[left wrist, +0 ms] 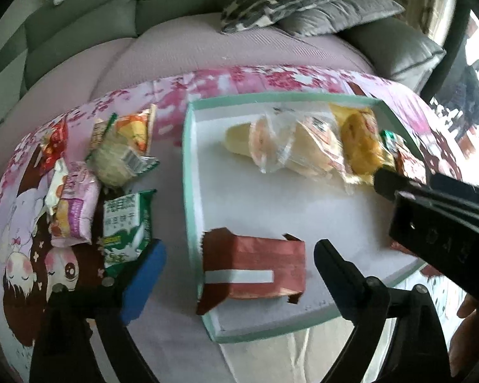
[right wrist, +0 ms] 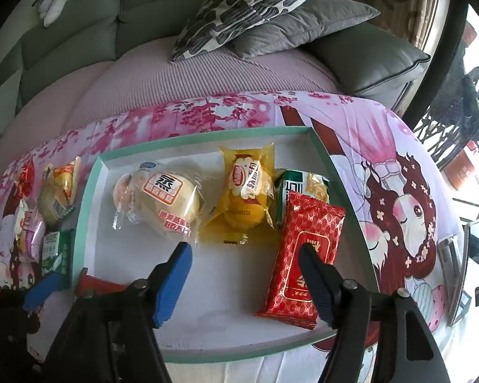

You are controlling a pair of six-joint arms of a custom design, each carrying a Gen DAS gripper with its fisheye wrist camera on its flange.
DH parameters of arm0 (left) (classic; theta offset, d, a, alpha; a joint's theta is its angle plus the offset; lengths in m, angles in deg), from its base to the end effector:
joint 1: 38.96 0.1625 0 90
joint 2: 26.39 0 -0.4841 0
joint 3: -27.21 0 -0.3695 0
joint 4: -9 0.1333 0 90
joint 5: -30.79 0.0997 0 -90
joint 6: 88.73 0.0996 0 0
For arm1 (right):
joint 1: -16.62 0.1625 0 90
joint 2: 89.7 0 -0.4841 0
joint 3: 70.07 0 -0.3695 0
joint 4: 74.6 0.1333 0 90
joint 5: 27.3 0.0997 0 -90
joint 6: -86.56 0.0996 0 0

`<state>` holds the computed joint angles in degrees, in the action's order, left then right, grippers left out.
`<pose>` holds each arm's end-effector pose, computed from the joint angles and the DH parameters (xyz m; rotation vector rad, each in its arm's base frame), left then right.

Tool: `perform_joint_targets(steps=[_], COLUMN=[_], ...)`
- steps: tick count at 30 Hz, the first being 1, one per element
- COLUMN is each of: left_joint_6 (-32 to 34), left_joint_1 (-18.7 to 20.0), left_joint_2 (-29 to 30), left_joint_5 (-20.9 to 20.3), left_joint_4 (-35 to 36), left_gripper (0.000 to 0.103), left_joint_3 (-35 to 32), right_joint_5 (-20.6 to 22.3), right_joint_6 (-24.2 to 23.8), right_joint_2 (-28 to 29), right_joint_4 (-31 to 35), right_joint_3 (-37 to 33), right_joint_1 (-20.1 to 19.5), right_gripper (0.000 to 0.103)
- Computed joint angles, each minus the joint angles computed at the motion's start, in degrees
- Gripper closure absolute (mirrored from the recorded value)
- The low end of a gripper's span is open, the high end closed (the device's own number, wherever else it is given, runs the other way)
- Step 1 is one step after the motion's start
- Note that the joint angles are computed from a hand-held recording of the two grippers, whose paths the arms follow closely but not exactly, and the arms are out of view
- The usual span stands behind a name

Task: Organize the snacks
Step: 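Lift both open tools from the tray back to the snack pile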

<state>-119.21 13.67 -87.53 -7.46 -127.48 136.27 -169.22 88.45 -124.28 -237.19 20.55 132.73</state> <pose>-0.1836 -0.5889 0.2481 0.1529 2.3050 -0.6012 0.3653 -0.6206 0.1003 0.3180 -2.2457 0.5857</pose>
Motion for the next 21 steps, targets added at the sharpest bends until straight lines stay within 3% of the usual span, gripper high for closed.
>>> perform_joint_targets(steps=[6, 17, 21], left_joint_6=[-6.2, -19.9, -24.3], left_joint_1=[0.9, 2.9, 3.8], left_joint_2=[-1.4, -6.7, -8.8], left_joint_5=[3.0, 8.7, 10.2], left_joint_4=[3.3, 7.9, 10.1], left_gripper=[0.002, 0.002, 0.002], left_joint_3=[-0.2, 1.2, 1.5], right_joint_5=[0.0, 0.7, 1.7], right_joint_6=[1.6, 2.3, 1.2], right_joint_2=[-0.4, -0.3, -0.1], right_joint_4=[0.6, 1.6, 1.3], right_joint_3=[0.1, -0.1, -0.2], right_joint_1=[-0.3, -0.3, 0.1], right_gripper=[0.016, 0.015, 0.009])
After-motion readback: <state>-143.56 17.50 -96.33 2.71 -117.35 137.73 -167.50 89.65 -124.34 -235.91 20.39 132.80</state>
